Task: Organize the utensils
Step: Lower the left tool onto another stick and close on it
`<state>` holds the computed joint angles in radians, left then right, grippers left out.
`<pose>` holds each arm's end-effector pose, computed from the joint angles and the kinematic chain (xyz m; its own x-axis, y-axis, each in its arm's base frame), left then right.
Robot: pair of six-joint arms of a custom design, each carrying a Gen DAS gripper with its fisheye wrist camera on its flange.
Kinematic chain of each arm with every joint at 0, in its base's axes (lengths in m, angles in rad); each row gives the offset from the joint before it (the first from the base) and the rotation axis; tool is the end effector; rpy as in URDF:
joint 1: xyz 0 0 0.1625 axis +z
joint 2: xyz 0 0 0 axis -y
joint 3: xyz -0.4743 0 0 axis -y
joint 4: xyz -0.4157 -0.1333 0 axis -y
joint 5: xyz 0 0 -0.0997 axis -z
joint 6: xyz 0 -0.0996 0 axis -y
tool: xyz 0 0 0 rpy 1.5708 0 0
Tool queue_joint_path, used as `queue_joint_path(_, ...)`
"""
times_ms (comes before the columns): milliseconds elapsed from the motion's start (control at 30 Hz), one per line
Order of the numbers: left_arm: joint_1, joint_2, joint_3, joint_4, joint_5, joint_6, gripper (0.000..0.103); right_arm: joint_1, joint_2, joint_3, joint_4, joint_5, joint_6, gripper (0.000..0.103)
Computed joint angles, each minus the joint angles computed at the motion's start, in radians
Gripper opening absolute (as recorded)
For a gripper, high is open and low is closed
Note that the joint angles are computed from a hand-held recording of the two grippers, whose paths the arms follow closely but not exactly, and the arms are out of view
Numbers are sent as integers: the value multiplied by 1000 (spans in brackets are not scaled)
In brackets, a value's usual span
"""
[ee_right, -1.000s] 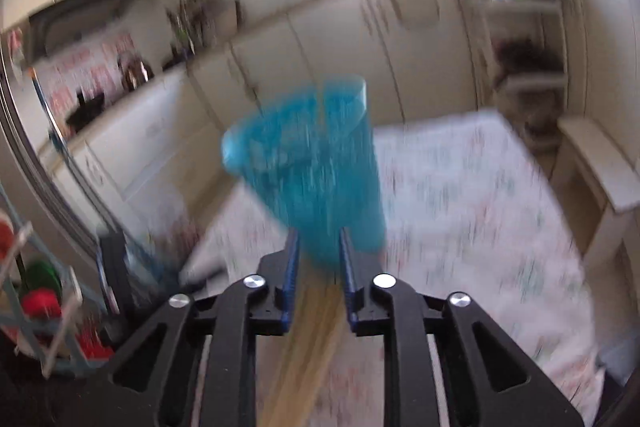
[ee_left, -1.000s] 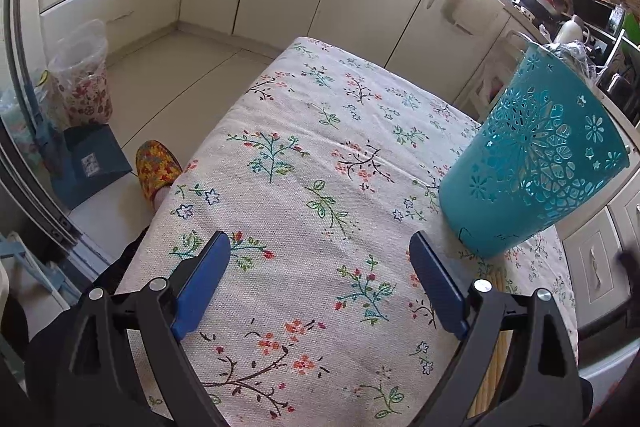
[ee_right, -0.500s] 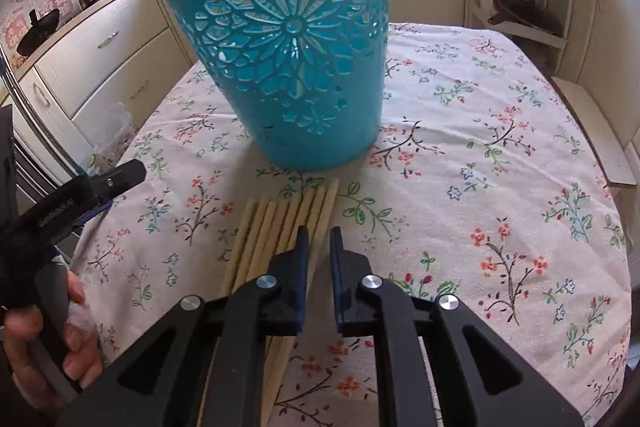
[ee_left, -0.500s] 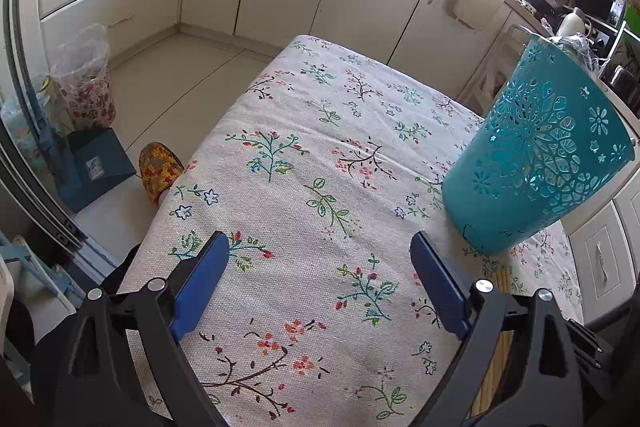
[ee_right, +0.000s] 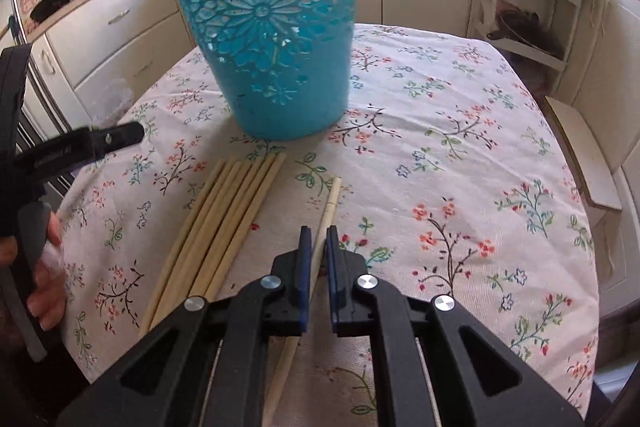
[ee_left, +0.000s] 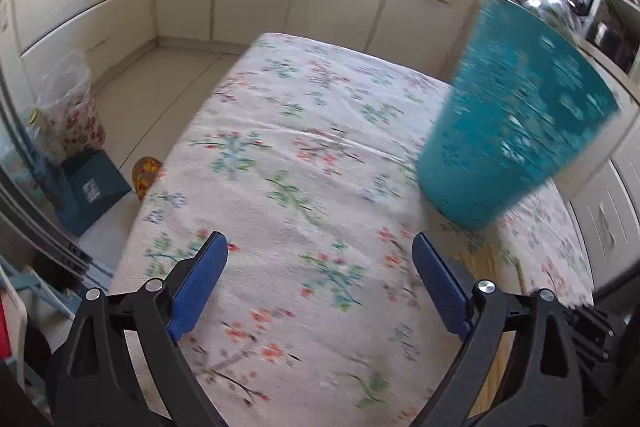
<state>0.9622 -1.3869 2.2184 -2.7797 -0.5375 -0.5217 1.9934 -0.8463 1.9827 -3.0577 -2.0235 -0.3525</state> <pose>-0.0939 -0.5175 0.3110 -0.7859 -0.3515 -0.5087 0.1613 0.6777 -0.7174 0.3335 -0.5229 0.0907 -0.6945 -0.5133 0.5041 -0.6659 0.7239 -0.1804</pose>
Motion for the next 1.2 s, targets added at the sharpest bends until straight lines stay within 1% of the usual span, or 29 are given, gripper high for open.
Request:
queue_joint_path(133, -35, 41, -38, 147, -28, -6, 90, -7, -6, 1, 1, 25, 20, 8)
queue_joint_path(167, -39, 56, -48, 179, -26, -8, 90, -9, -7, 1, 4, 31, 24, 8)
queue_joint_path(267, -40, 82, -69, 269, -14, -65, 89, -14, -15, 4, 10, 48, 35, 8)
queue_joint_path(333, -38, 92, -79, 306, -19, -93, 89, -19, -19, 6, 13, 59, 40, 8)
queue_joint_path(367, -43, 99, -81, 320, -4, -93, 89, -20, -20, 7, 14, 63, 42, 8)
queue_joint_path(433, -44, 106, -83, 317, -2, -80, 89, -24, -25, 9, 17, 72, 44, 8)
queue_joint_path(467, -44, 109, -89, 343, 3, -93, 89, -26, -27, 10, 18, 77, 46, 8)
queue_joint_path(533, -46, 113, -98, 387, 18, -112, 85, -29, -30, 11, 23, 87, 51, 8)
queue_joint_path(600, -50, 116, -98, 382, 19, -103, 81, -31, -32, 11, 26, 94, 56, 8)
queue_joint_path(667, -54, 118, -99, 365, 11, -77, 67, -33, -34, 11, 29, 99, 60, 8)
queue_joint_path(700, -57, 120, -101, 359, 3, -63, 64, -34, -35, 11, 30, 101, 61, 8)
queue_joint_path(733, -57, 123, -103, 349, -6, -48, 54, -33, -35, 11, 30, 101, 62, 8)
queue_joint_path(767, -56, 127, -107, 329, -23, -19, 43, -32, -34, 11, 30, 100, 62, 8)
queue_joint_path(800, -55, 130, -108, 309, -39, 10, 37, -31, -34, 12, 29, 98, 61, 8)
queue_joint_path(833, -53, 133, -109, 281, -63, 50, 26, -32, -35, 13, 28, 98, 59, 8)
queue_joint_path(867, -46, 133, -110, 247, -103, 99, 16, -32, -35, 15, 25, 97, 57, 8)
queue_joint_path(900, -38, 129, -113, 227, -146, 133, 10, -31, -34, 15, 24, 97, 57, 8)
queue_joint_path(1000, -38, 123, -114, 231, -155, 174, 6, -32, -35, 15, 25, 96, 55, 8)
queue_joint_path(1067, -37, 113, -112, 237, -142, 193, 5, -30, -33, 14, 24, 92, 53, 8)
queue_joint_path(1167, -21, 94, -109, 221, -142, 196, 5, -26, -30, 14, 20, 80, 46, 8)
queue_joint_path(1200, -17, 89, -106, 223, -140, 179, 5, -23, -27, 13, 19, 74, 44, 8)
